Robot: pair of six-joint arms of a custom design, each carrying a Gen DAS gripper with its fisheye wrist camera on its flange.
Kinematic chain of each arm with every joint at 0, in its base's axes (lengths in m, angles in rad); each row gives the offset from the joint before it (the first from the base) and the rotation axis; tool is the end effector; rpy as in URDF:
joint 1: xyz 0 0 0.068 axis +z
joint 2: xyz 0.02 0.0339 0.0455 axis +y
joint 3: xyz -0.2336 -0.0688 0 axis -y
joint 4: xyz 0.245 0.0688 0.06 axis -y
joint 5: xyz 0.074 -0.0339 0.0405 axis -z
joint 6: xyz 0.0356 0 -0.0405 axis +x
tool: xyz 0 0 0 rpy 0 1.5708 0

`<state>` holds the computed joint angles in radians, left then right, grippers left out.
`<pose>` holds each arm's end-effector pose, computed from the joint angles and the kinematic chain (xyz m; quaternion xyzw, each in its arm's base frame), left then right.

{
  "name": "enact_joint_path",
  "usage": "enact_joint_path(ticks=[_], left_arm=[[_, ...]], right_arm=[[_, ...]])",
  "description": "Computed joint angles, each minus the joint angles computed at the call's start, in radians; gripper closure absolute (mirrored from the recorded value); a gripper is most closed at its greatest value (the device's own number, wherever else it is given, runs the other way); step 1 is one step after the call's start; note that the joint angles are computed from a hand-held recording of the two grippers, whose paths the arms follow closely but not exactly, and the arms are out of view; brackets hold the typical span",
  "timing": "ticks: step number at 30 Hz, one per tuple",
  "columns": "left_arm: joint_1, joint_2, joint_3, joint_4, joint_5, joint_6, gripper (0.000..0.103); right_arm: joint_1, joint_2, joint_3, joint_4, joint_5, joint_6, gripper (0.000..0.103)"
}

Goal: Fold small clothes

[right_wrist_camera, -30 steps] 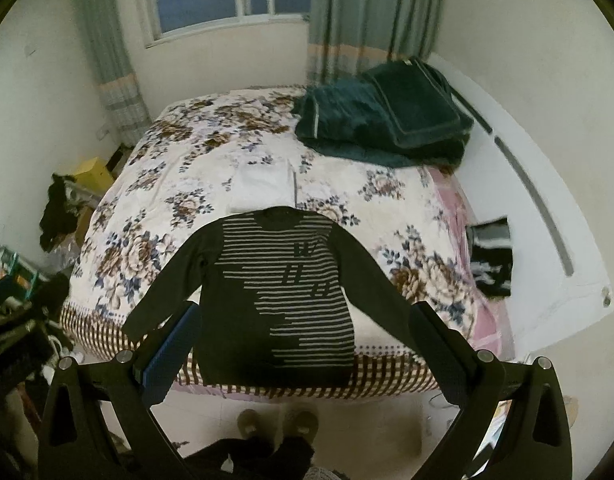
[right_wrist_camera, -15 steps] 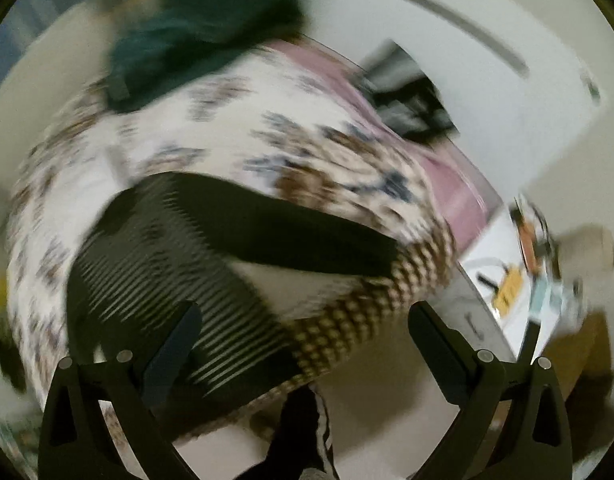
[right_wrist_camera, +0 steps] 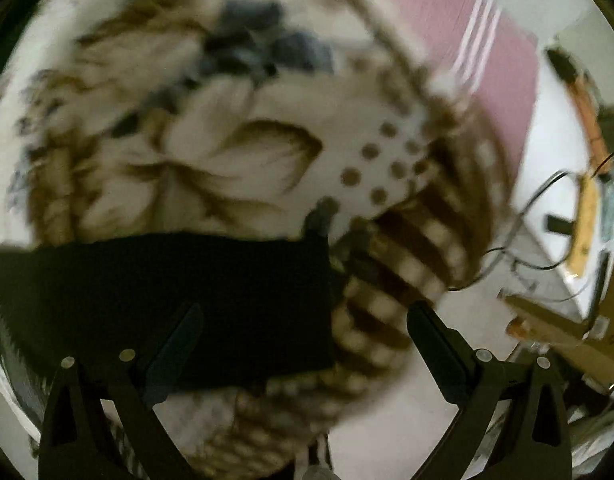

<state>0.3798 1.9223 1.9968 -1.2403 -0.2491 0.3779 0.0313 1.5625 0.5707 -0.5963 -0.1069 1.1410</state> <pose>0.3525 0.1502 0.3112 -0.0259 0.9720 0.1869 0.1404 0.2002 0.0101 0.0655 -0.5264 -0.8485 -0.0397 0.0367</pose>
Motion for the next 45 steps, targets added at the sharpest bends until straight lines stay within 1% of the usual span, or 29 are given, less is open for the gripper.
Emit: enact_joint_path(ticks=[1, 3, 4, 5, 6, 8, 11, 13, 16, 18, 20, 22, 23, 24, 25, 26, 27, 28, 29, 31, 33, 35, 37, 38, 39, 40, 41, 44, 45], left_arm=[[-0.01, 0.009, -0.007, -0.006, -0.013, -0.012, 0.0], [-0.041, 0.009, -0.026, 0.001, -0.037, -0.016, 0.0], [-0.068, 0.018, -0.027, 0.007, -0.043, -0.027, 0.0], [-0.082, 0.013, -0.037, 0.016, -0.048, -0.021, 0.0], [-0.099, 0.017, -0.036, 0.021, -0.057, -0.019, 0.0], [-0.122, 0.029, -0.014, 0.023, -0.055, -0.013, 0.0], [-0.146, 0.053, 0.028, 0.019, -0.049, -0.026, 0.0], [-0.156, 0.071, 0.054, 0.01, -0.033, -0.044, 0.0], [-0.175, 0.095, 0.068, 0.007, -0.025, -0.077, 0.0], [-0.186, 0.101, 0.049, 0.023, -0.018, -0.098, 0.0], [-0.195, 0.1, 0.003, 0.055, -0.008, -0.112, 0.0], [-0.201, 0.098, -0.045, 0.086, -0.005, -0.124, 0.0], [-0.202, 0.098, -0.075, 0.105, 0.003, -0.131, 0.0], [-0.203, 0.095, -0.101, 0.118, 0.009, -0.136, 0.0], [-0.202, 0.09, -0.135, 0.139, 0.015, -0.141, 0.0], [-0.199, 0.082, -0.179, 0.168, 0.025, -0.144, 0.0], [-0.197, 0.074, -0.217, 0.192, 0.03, -0.146, 0.0], [-0.192, 0.07, -0.268, 0.227, 0.035, -0.147, 0.0], [-0.191, 0.069, -0.298, 0.246, 0.037, -0.149, 0.0], [-0.183, 0.074, -0.37, 0.291, 0.035, -0.151, 0.0], [-0.176, 0.081, -0.413, 0.319, 0.039, -0.151, 0.0], [-0.166, 0.08, -0.463, 0.364, 0.047, -0.148, 0.0], [-0.16, 0.082, -0.492, 0.397, 0.048, -0.147, 0.0], [-0.155, 0.086, -0.501, 0.413, 0.048, -0.148, 0.0], [-0.151, 0.092, -0.504, 0.422, 0.048, -0.15, 0.0], [-0.148, 0.1, -0.504, 0.428, 0.048, -0.154, 0.0], [-0.142, 0.11, -0.499, 0.432, 0.052, -0.159, 0.0], [-0.126, 0.122, -0.481, 0.438, 0.066, -0.171, 0.0], [-0.119, 0.122, -0.468, 0.434, 0.08, -0.179, 0.0]], right_arm=[[-0.019, 0.03, -0.03, 0.092, -0.033, -0.004, 0.009], [-0.011, 0.045, -0.05, 0.164, -0.047, 0.004, 0.039], [0.009, 0.032, -0.045, 0.162, -0.025, -0.001, 0.05], [0.021, 0.012, -0.034, 0.141, -0.018, -0.018, 0.084], [0.024, -0.018, -0.028, 0.119, -0.011, -0.038, 0.096], [0.025, -0.139, -0.013, 0.039, 0.039, -0.08, 0.097], [-0.071, -0.327, 0.041, -0.096, 0.083, -0.2, 0.097], [-0.136, -0.349, 0.099, -0.14, 0.094, -0.274, 0.097], [-0.239, -0.245, 0.239, -0.143, 0.077, -0.394, 0.097], [-0.285, -0.122, 0.327, -0.114, 0.07, -0.461, 0.097], [-0.334, 0.053, 0.432, -0.098, 0.029, -0.519, 0.096], [-0.379, 0.151, 0.473, -0.098, 0.002, -0.502, 0.081], [-0.41, 0.144, 0.439, -0.075, -0.011, -0.476, 0.069], [-0.43, 0.1, 0.383, -0.037, -0.028, -0.443, 0.062], [-0.452, 0.019, 0.28, 0.022, -0.057, -0.387, 0.059], [-0.468, -0.04, 0.2, 0.068, -0.088, -0.341, 0.05], [-0.481, -0.088, 0.126, 0.115, -0.119, -0.298, 0.047], [-0.496, -0.131, 0.052, 0.168, -0.16, -0.255, 0.047], [-0.515, -0.153, -0.053, 0.291, -0.242, -0.195, 0.046], [-0.509, -0.064, -0.154, 0.519, -0.313, -0.134, 0.046], [-0.47, 0.075, -0.192, 0.747, -0.323, -0.078, 0.046], [-0.419, 0.223, -0.177, 0.943, -0.278, 0.0, 0.044], [-0.372, 0.26, -0.178, 1.057, -0.203, 0.074, 0.042], [-0.34, 0.283, -0.175, 1.139, -0.164, 0.134, 0.043], [-0.327, 0.293, -0.17, 1.177, -0.156, 0.157, 0.057], [-0.315, 0.294, -0.157, 1.175, -0.148, 0.165, 0.076], [-0.299, 0.276, -0.13, 1.126, -0.134, 0.152, 0.095], [-0.27, 0.083, -0.083, 0.907, -0.032, 0.091, 0.095], [-0.274, 0.03, -0.073, 0.86, -0.014, 0.076, 0.095]])
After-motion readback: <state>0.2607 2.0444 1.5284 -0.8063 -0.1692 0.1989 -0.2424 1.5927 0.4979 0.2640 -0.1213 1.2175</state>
